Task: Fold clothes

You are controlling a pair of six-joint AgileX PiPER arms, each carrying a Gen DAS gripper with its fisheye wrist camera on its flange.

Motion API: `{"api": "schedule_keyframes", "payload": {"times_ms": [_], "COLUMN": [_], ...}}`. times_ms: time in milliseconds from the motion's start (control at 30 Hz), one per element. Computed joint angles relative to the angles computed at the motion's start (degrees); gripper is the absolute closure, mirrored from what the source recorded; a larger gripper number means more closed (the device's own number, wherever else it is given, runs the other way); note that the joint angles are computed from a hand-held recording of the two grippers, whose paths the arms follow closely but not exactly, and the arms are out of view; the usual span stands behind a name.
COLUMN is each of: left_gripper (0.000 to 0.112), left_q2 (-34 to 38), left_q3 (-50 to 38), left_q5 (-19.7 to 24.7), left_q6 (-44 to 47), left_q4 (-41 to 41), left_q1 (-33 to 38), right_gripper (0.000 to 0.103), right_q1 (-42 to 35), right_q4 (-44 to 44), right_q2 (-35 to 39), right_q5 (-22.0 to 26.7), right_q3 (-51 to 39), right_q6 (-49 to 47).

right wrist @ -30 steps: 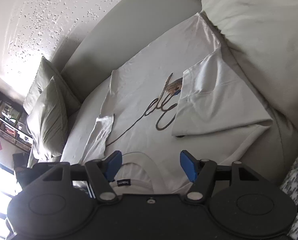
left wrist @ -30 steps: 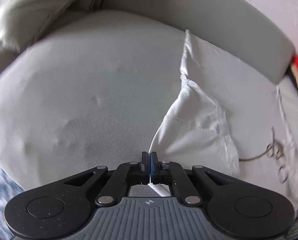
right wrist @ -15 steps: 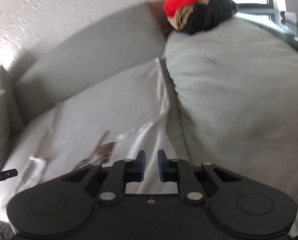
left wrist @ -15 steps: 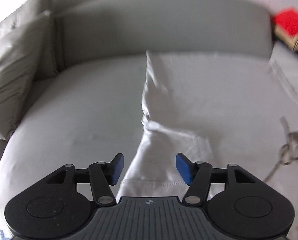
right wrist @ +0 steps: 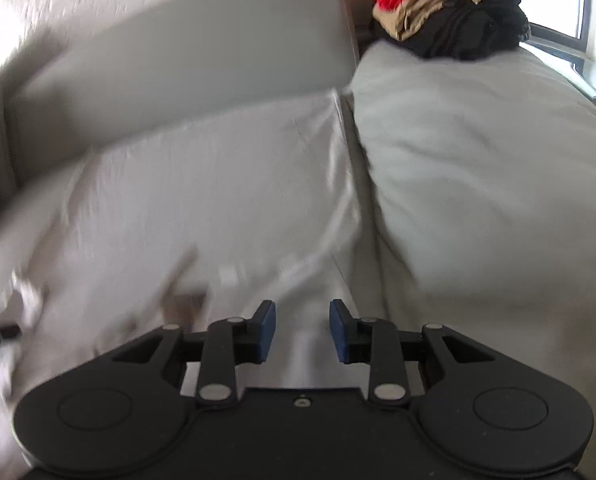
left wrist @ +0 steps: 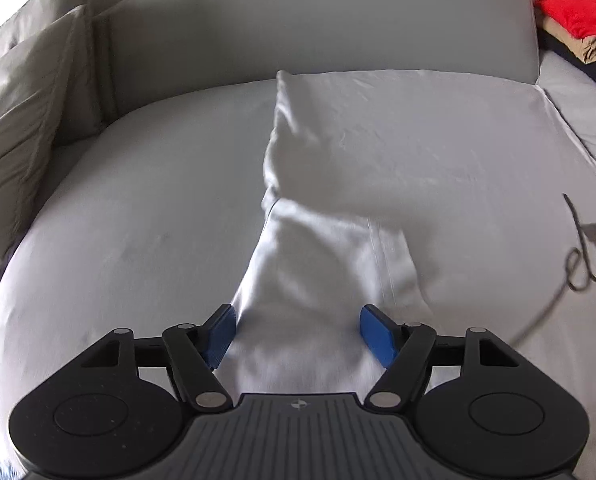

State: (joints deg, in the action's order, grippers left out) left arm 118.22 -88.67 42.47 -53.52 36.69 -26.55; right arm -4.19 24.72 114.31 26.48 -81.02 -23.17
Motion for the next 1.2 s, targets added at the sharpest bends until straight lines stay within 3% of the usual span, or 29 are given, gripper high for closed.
{"api": "schedule_keyframes", "payload": {"times_ms": [100,300,400,467,533,633,800,900,967,1033,1200], "left_gripper": [0.041,0.041,0.044,0.043,0.043,0.043,0.045,0.048,0.048,0.047,0.044], "left_q2": [-4.9,-13.8,-17.2,-18.7,-18.6,-15.2,-10.9,-13.5,-16.3,-17.8,-15.9], "left_q3": [5.9,16.7,20.4,21.8,21.5,18.7,16.5,19.3,22.1,23.3,19.6], "left_q5": [0.3,2.3,3.4,2.5,1.7,1.3,2.1,1.3,0.0,0.7,5.0], "left_q6": [-1.8,-3.2,-7.2,-10.7,-14.5,-16.4,-12.1,-9.5,-14.0,-20.7,-26.4], "left_q4": [-2.9,-3.2,2.2,5.4,8.4,10.1,3.7,0.6,4.9,12.2,19.4], "left_q1": [-1.5,-7.9,-13.0,-15.3,-16.9,-17.8,-18.9,-20.3,-21.0,-21.3,-17.5], "right_gripper": [0.072,0.070,0.070,0.072,0.092,0.092,0.091,0.089,0.089,0.089,0.089], "right_q1": [-2.3,-7.5,-8.0,-8.7,-6.5,-2.7,1.5,-0.8,-3.1,-4.8,-4.4], "right_q4": [6.2,7.5,8.9,16.0,18.8,21.6,22.9,22.7,24.2,28.0,34.4], "right_q2": [-6.9,-18.5,-22.8,-25.2,-25.0,-24.0,-22.0,-22.8,-23.3,-24.9,-25.9], "right_q5": [-2.0,5.9,6.8,7.7,7.3,6.6,7.2,15.6,19.1,18.5,7.2], "right_q3": [10.7,21.7,24.5,26.5,26.9,26.7,28.4,28.6,28.2,28.8,28.1], "right_q6": [-7.9,-8.0,-10.1,-16.8,-19.9,-23.4,-25.5,-27.8,-28.5,-31.3,-33.1]}}
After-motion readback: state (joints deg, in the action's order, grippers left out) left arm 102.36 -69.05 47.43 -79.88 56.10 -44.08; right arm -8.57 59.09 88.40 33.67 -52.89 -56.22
